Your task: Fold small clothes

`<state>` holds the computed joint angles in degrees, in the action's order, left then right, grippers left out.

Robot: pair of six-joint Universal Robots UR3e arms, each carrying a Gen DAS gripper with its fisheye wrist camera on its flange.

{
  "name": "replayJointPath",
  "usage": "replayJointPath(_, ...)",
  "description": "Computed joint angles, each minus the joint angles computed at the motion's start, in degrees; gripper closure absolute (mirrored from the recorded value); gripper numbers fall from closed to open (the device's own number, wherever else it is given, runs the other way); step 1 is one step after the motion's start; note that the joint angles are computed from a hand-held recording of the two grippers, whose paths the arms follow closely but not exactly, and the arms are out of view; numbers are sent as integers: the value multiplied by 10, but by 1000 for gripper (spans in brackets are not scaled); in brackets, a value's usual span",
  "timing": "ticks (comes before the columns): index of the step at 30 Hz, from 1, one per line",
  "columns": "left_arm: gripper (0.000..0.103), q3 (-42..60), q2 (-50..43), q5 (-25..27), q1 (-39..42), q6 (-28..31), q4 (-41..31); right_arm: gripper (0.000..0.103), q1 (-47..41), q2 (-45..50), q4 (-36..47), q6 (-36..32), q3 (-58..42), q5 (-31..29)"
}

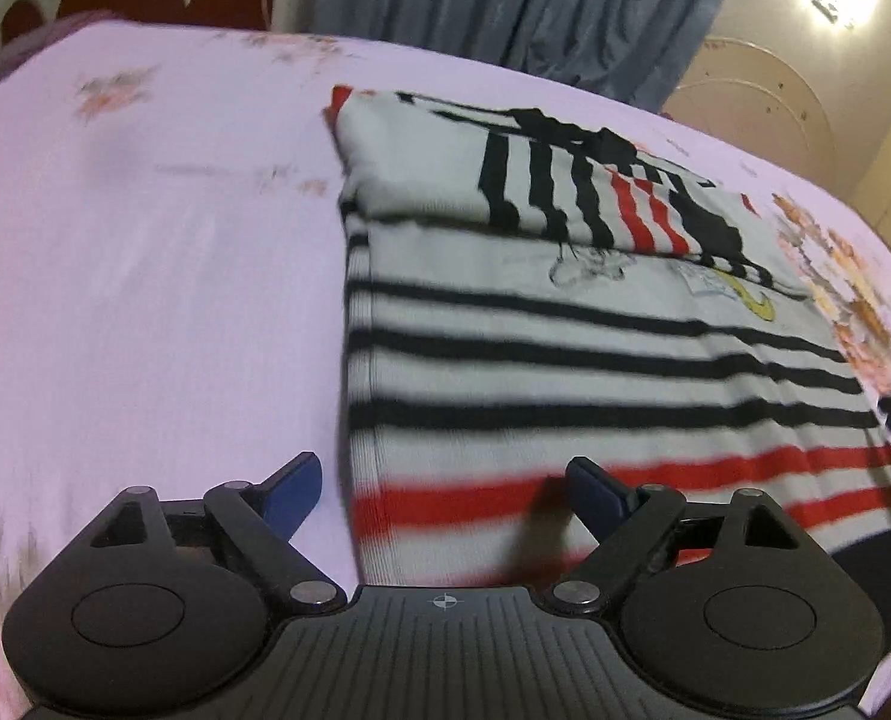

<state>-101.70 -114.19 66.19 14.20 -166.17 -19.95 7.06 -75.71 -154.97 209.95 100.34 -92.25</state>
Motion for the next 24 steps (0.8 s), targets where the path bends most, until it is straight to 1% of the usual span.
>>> replayJointPath(2, 16, -44, 30, -18, 13, -4, 3, 53, -29, -53, -40, 14, 95, 58)
replayJointPath(3, 16, -70, 48, -35, 23, -4, -1, 53, -43, -74, -62, 16, 136, 87)
replayJointPath(5, 16, -113, 78, -66, 41, -3, -4, 53, -61, -112, -106, 12, 204, 128)
replayJointPath(7, 16, -162, 111, -116, 71, 7, -17, 53, -79, -145, -114, 10, 243, 176)
replayJointPath(9, 16, -193, 136, -180, 105, 27, -67, 53, -96, -176, -120, 5, 282, 230)
replayJointPath(10, 16, -224, 153, -210, 125, 37, -80, 53, -101, -187, -121, 3, 297, 250)
replayJointPath(13, 16, -288, 180, -257, 157, 61, -85, 54, -109, -211, -143, 7, 342, 305)
replayJointPath(15, 16, -310, 177, -280, 166, 65, -75, 56, -117, -215, -163, 9, 364, 335)
replayJointPath(16, 16, -320, 167, -293, 169, 59, -57, 57, -121, -210, -172, 7, 369, 345)
replayJointPath(17, 16, -322, 155, -301, 169, 51, -39, 64, -127, -206, -176, 4, 370, 352)
replayJointPath(18, 23, -324, 139, -310, 168, 40, -16, 80, -135, -198, -177, -1, 369, 364)
replayJointPath(19, 51, -322, 121, -306, 162, 16, 17, 90, -141, -191, -170, -11, 365, 371)
replayJointPath(20, 69, -309, 101, -289, 152, -13, 39, 97, -143, -187, -161, -22, 361, 371)
replayJointPath(21, 99, -296, 85, -271, 142, -40, 56, 97, -148, -183, -167, -32, 362, 377)
replayJointPath(23, 100, -283, 60, -271, 136, -75, 87, 98, -155, -185, -184, -43, 363, 388)
replayJointPath(24, 100, -282, 64, -272, 129, -86, 104, 98, -157, -190, -188, -42, 361, 386)
